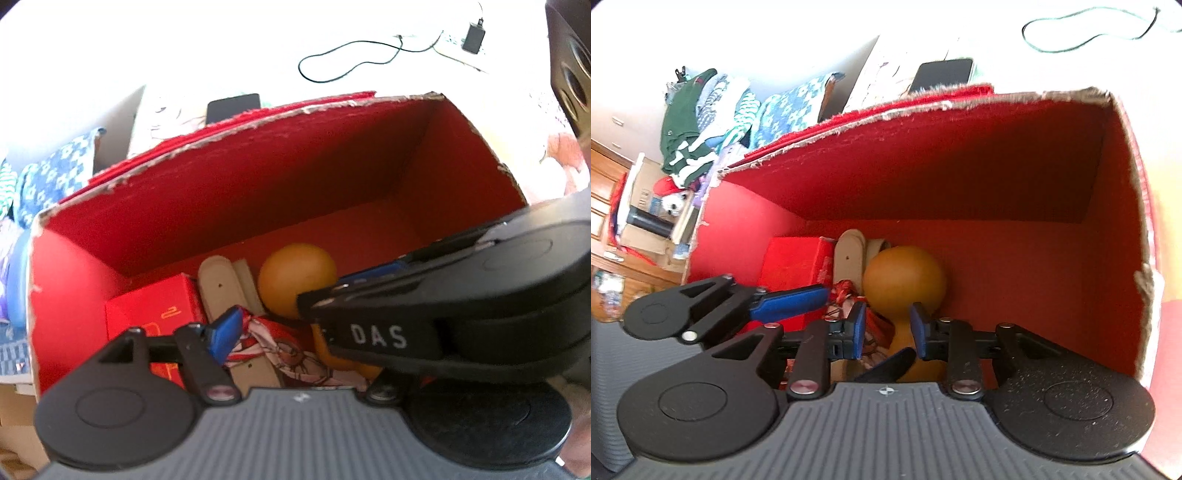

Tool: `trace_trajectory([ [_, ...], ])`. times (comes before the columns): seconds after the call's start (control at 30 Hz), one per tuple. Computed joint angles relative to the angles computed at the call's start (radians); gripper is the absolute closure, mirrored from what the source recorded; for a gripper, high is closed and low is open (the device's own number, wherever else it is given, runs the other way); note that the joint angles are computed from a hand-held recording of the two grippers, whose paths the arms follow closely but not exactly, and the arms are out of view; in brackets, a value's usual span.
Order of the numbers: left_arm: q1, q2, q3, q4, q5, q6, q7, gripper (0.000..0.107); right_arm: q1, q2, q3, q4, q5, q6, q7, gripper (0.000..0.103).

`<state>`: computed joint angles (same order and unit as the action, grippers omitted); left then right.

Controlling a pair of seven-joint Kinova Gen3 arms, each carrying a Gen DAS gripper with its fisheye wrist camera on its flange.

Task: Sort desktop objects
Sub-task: 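Open the right gripper and withdraw it from the red box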

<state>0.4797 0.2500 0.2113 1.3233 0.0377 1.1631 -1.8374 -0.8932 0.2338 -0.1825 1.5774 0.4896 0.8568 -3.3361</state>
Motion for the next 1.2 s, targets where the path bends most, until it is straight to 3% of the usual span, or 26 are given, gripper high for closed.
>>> trace_trajectory([
  [0.23,0.005,-0.066,-0.006,0.065,-0.031,-0.065,0.047,0.033,-0.069,0.001,0.001,-0.032,0.09,0.121,-0.108,0.072],
  [0.57,0.003,-0.085,0.002,0.105,-0.043,-0.124,0.087,0.033,-0.171,0.024,-0.025,-0.091,0.212,0.3,-0.257,0.072],
  [0.67,0.008,-0.105,0.006,0.12,-0.056,-0.131,0.111,0.033,-0.197,0.027,-0.033,-0.091,0.25,0.337,-0.284,0.063],
  [0.83,0.017,-0.146,0.011,0.154,-0.09,-0.152,0.175,0.031,-0.237,0.028,-0.044,-0.085,0.316,0.385,-0.339,0.063],
  [1.0,0.009,-0.21,0.011,0.205,-0.083,-0.193,0.212,0.023,-0.268,0.024,-0.055,-0.076,0.37,0.414,-0.366,0.064],
  [1.07,-0.022,-0.245,0.012,0.233,-0.027,-0.218,0.195,0.011,-0.276,0.014,-0.062,-0.059,0.395,0.412,-0.39,0.064],
  [1.2,-0.055,-0.328,0.009,0.31,0.052,-0.292,0.174,0.009,-0.323,0.013,-0.085,-0.058,0.465,0.477,-0.408,0.064],
])
